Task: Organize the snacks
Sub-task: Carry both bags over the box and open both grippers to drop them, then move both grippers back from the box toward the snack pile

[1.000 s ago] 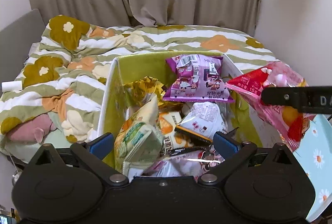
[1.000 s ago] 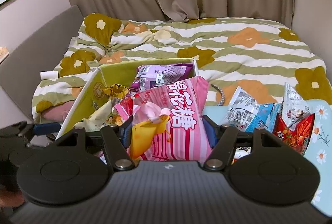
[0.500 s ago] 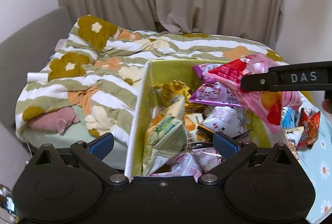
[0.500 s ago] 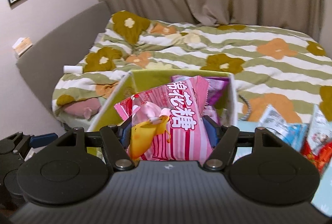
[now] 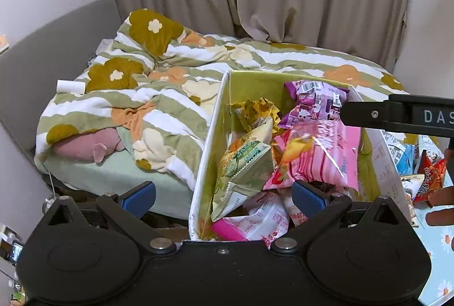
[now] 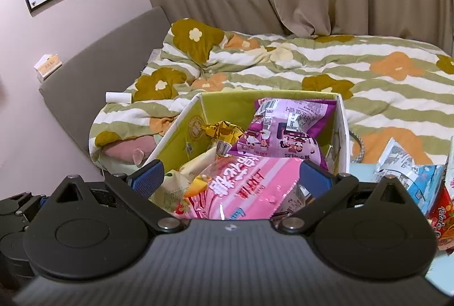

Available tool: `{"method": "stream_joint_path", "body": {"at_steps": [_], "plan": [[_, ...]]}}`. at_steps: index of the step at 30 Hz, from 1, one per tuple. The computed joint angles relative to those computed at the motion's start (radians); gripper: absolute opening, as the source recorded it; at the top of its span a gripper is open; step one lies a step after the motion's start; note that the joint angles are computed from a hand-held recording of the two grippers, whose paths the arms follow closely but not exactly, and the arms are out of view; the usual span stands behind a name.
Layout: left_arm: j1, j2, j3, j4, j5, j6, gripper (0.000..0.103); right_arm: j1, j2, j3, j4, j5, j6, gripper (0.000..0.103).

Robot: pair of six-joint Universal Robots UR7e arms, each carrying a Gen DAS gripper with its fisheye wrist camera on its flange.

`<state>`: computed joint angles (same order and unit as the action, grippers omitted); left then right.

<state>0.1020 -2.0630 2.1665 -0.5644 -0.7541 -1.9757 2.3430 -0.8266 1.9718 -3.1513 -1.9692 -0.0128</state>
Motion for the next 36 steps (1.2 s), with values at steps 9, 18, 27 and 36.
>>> {"method": "stream_joint_path", "body": {"at_steps": [9, 18, 27, 36], "plan": [[-0.063, -0.007, 0.002, 0.007, 0.0, 0.009, 0.103, 0.031, -0.051, 0.057, -0.051, -0.033, 0.02, 0.103], [-0.122, 0.0, 0.041, -0.134, 0.066, 0.137, 0.103, 0.078, -0.146, 0.139, -0.096, -0.176, 0.066, 0.103], [-0.075, 0.126, 0.099, -0.462, 0.139, 0.331, 0.103, 0.029, -0.314, 0.26, -0.155, -0.285, 0.027, 0.103], [0.026, 0.397, 0.126, -0.883, 0.175, 0.489, 0.103, -0.155, -0.5, 0.35, -0.098, -0.219, -0.086, 0.103]]}}
